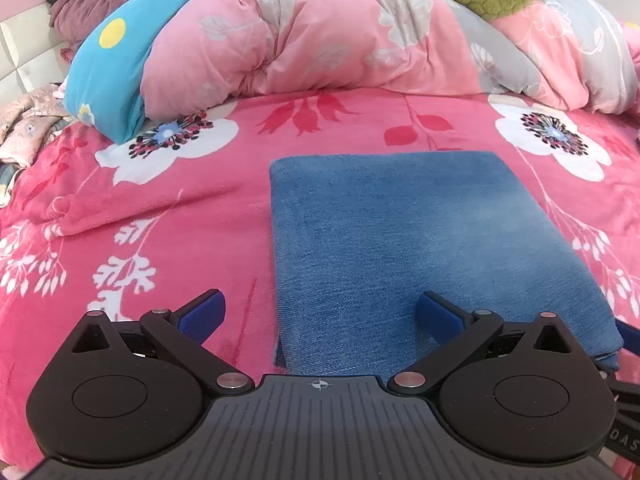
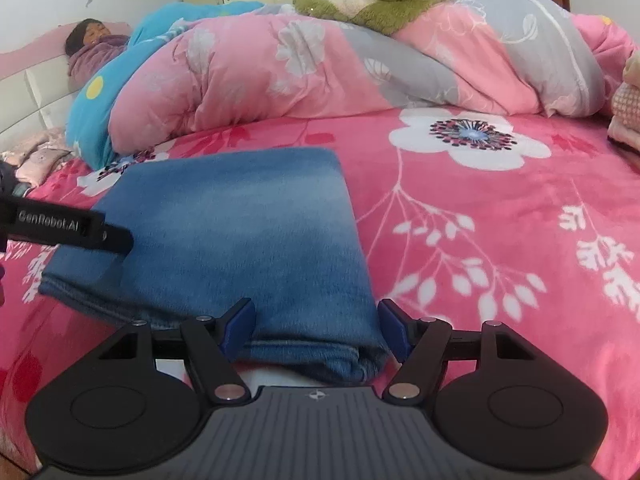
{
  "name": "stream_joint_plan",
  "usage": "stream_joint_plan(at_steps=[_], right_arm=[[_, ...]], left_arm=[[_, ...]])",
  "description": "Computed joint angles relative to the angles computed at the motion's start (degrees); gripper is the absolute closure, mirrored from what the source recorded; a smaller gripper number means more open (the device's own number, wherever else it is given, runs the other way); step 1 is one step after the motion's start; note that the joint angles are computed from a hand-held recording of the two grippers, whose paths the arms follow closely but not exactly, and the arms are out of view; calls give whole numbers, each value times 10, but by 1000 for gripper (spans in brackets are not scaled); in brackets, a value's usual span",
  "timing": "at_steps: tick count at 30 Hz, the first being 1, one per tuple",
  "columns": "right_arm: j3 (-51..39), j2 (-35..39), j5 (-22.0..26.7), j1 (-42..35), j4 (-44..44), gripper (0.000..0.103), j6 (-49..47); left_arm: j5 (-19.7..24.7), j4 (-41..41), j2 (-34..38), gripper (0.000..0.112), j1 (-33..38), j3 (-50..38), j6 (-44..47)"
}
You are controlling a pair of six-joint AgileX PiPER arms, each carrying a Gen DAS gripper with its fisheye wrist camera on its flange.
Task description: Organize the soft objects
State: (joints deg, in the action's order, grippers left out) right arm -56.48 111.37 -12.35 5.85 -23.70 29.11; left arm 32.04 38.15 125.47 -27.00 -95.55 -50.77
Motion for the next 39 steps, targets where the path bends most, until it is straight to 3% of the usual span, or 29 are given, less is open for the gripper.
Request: stream_joint_plan(at_steps=[19, 24, 28, 32, 39], right_arm=[[25, 0, -36, -11, -16, 30, 16], [29, 4, -51, -14, -23, 27, 22], [34, 6, -57, -6, 25, 25, -36], [40, 9, -73, -9, 22, 24, -33], [57, 13, -106, -14, 11, 19, -36]], left_arm=[[18, 50, 0, 9, -16, 3, -36], [-15, 81, -8, 9, -12, 32, -72], [-45, 113, -15, 9, -7, 58, -110], [-44, 132, -15, 9, -10, 62, -132], [-46, 83, -10, 9, -4, 48, -74]])
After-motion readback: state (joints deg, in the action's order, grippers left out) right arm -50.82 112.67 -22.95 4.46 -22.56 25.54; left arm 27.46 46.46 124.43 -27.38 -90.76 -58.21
